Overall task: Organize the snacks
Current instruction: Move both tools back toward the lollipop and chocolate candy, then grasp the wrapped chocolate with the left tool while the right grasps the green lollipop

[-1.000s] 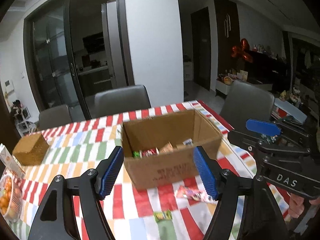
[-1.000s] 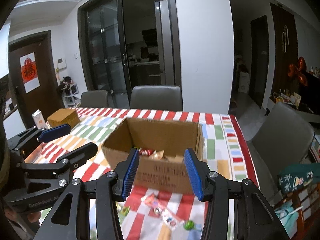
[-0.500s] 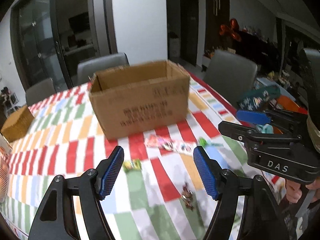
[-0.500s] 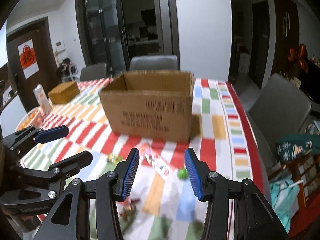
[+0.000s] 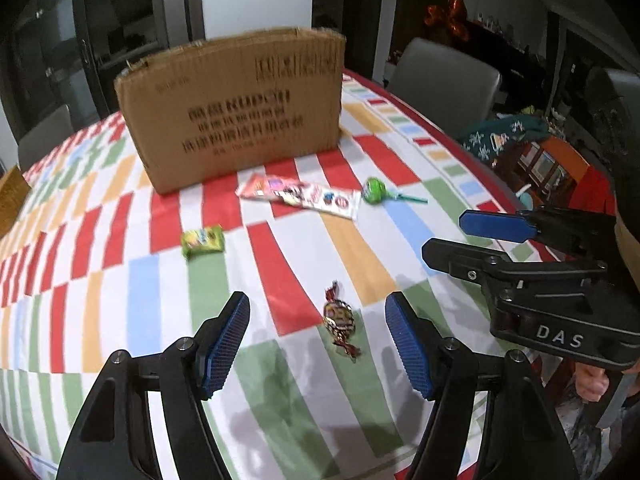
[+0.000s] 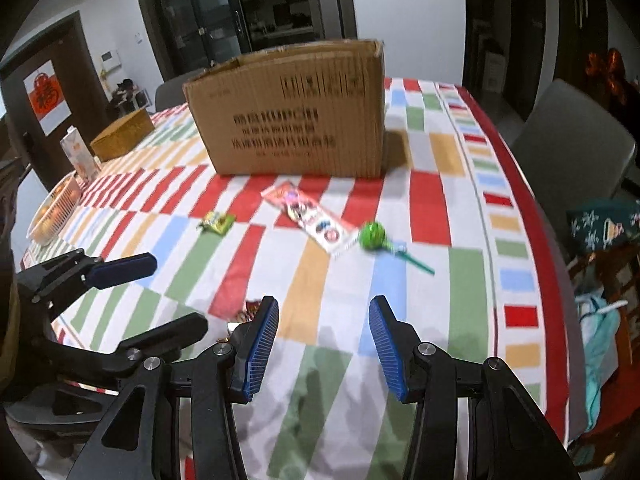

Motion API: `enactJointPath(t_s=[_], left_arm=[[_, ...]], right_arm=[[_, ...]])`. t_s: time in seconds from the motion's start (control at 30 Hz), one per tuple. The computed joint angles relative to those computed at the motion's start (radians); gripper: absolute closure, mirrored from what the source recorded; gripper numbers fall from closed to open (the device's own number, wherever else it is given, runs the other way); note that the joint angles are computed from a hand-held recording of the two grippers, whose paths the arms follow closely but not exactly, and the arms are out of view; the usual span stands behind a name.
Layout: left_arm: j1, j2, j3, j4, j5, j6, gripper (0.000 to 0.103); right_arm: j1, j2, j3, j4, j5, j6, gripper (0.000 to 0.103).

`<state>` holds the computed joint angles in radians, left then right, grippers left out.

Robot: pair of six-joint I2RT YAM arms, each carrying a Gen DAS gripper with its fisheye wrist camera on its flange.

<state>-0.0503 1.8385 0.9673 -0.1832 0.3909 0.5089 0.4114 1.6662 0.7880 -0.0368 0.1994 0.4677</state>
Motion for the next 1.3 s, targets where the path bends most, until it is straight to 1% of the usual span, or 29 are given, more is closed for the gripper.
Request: enactJointPath(t_s=[0.03, 0.2, 0.3, 0.37, 0.5, 0.57, 0.6, 0.63, 0.67, 0.73, 0.8, 1.0, 1.3], left_arm=[[-0.005, 0.012, 0.003, -0.003, -0.007, -0.002, 0.039], [-0.024, 0.088, 0.031, -0.005, -0.02, -0.012, 0.045], [-0.036, 0.118, 0.042, 0.003, -0.037, -0.018, 0.051], [-0.046, 0.139, 0.051, 0.006, -0.048, -0.025, 0.056], [-0.065, 0.165, 0.064, 0.013, -0.065, -0.03, 0.059], [-0.075, 0.18, 0.075, 0.013, -0.073, -0.032, 0.064], [-0.08, 0.186, 0.078, 0.017, -0.078, -0.033, 0.065], [-0.083, 0.186, 0.074, 0.029, -0.082, -0.034, 0.067], [-0.086, 0.188, 0.077, 0.032, -0.087, -0.032, 0.073], [-0.088, 0.193, 0.088, 0.024, -0.084, -0.034, 0.08], [-0.084, 0.198, 0.105, 0.006, -0.072, -0.038, 0.08], [-0.084, 0.179, 0.138, 0.003, -0.057, -0.073, 0.08], [-0.106, 0.206, 0.247, -0.011, -0.057, -0.141, 0.08]], right_arm=[[0.0, 0.009, -0.002, 0.001, -0.001, 0.003, 0.055], [-0.008, 0.052, -0.008, 0.013, -0.018, 0.009, 0.055], [-0.014, 0.075, -0.009, 0.02, -0.032, 0.011, 0.055], [-0.017, 0.084, -0.012, 0.027, -0.039, 0.013, 0.055], [-0.024, 0.098, -0.013, 0.035, -0.052, 0.011, 0.055], [-0.029, 0.102, -0.014, 0.039, -0.056, 0.009, 0.055], [-0.031, 0.104, -0.014, 0.042, -0.058, 0.008, 0.055], [-0.032, 0.105, -0.013, 0.042, -0.06, 0.007, 0.055], [-0.034, 0.107, -0.012, 0.044, -0.061, 0.007, 0.055], [-0.038, 0.11, -0.011, 0.047, -0.065, 0.004, 0.055], [-0.044, 0.114, -0.01, 0.051, -0.07, 0.002, 0.055], [-0.079, 0.131, 0.016, 0.056, -0.094, -0.033, 0.055], [-0.154, 0.191, 0.136, 0.027, -0.133, -0.129, 0.055]])
